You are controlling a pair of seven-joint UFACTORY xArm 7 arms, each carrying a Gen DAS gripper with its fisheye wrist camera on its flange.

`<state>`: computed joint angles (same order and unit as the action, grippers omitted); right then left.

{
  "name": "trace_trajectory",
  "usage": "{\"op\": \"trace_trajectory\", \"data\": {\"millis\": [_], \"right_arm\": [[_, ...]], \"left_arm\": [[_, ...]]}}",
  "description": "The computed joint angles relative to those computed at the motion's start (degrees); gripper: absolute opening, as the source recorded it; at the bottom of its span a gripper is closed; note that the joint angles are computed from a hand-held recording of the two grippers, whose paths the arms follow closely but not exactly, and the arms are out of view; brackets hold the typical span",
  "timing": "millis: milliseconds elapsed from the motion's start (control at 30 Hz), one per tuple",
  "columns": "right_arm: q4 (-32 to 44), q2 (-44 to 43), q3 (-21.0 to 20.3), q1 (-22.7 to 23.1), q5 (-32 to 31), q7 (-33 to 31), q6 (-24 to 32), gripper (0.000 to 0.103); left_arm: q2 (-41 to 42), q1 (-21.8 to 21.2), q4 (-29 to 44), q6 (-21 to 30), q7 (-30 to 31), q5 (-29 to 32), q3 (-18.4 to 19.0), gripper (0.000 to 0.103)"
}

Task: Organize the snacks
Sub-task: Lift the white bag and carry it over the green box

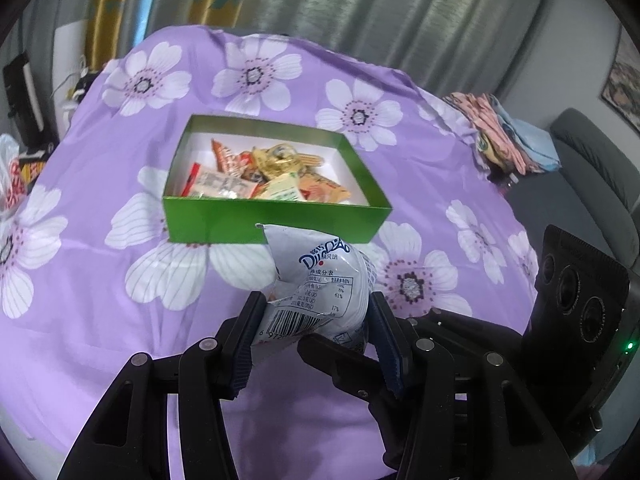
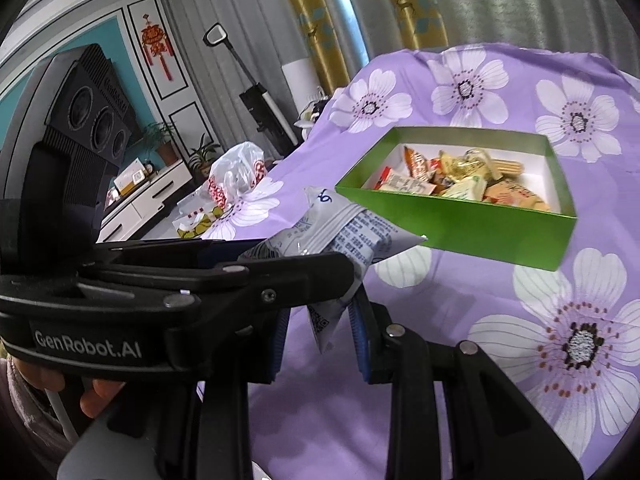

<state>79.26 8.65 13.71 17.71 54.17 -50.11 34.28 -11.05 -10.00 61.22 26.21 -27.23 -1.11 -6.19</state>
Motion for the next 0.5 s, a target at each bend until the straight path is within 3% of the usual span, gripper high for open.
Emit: {"op": "trace_trajectory", "data": {"millis": [500], "right_arm": [[1.9,0.0,-1.1,-1.7,4.4,-3.7,-1.6,0.029]], "left_arm": [[6.6,-1.0,10.3,2.0,1.4,4.5,-0.7,0.052]]}}
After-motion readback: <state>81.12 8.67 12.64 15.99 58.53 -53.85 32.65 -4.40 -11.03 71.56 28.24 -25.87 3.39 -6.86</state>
